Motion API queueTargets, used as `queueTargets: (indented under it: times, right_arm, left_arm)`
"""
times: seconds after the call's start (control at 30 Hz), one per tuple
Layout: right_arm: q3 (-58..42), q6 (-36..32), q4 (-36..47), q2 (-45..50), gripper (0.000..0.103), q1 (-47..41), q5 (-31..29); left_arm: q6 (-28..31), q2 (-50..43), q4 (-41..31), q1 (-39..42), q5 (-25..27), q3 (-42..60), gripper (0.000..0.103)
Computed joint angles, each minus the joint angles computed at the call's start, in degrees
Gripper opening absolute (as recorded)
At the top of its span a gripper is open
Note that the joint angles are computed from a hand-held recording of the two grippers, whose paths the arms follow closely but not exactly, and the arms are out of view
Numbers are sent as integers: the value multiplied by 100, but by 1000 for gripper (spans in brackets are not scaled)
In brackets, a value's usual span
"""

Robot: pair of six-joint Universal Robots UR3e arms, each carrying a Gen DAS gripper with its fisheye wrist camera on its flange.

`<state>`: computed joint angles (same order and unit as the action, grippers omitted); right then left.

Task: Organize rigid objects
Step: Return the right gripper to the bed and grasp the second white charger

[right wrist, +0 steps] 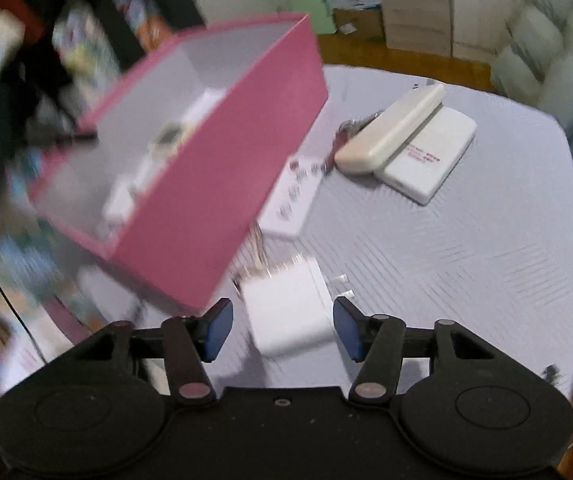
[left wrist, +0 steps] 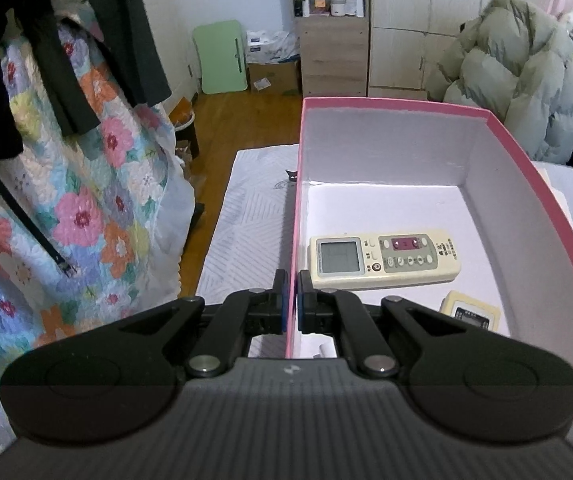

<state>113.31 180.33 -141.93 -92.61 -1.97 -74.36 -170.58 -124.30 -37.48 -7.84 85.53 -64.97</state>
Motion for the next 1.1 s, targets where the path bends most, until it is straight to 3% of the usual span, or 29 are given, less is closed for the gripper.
queueTargets:
  times: [0.17, 0.43, 0.7, 0.8, 1.07, 1.1]
  right_arm:
    - [-210, -707, -172, 365, 69, 557, -735]
    - [-645, -1277, -546, 1142, 68, 942, -1357]
    - [-397, -355, -1167, 1154, 66, 722, -1372]
    - [-245, 32, -1381, 1078, 65, 445, -1131]
    - [-10, 159, -1464, 757, 63, 20, -592]
    - [-8, 178, -1458, 747, 50, 1, -564]
  left_arm:
    - [-94, -6, -36, 8, -6, 20, 3]
    - [-96, -100, -214, -62, 108, 235, 4]
    - [-139, -108, -222, -63, 91, 260, 4]
    - [-112, -123, -246, -96, 170, 302, 4]
    - [-96, -97, -230, -82, 163, 253, 4]
    - [-95, -93, -227, -80, 160, 247, 4]
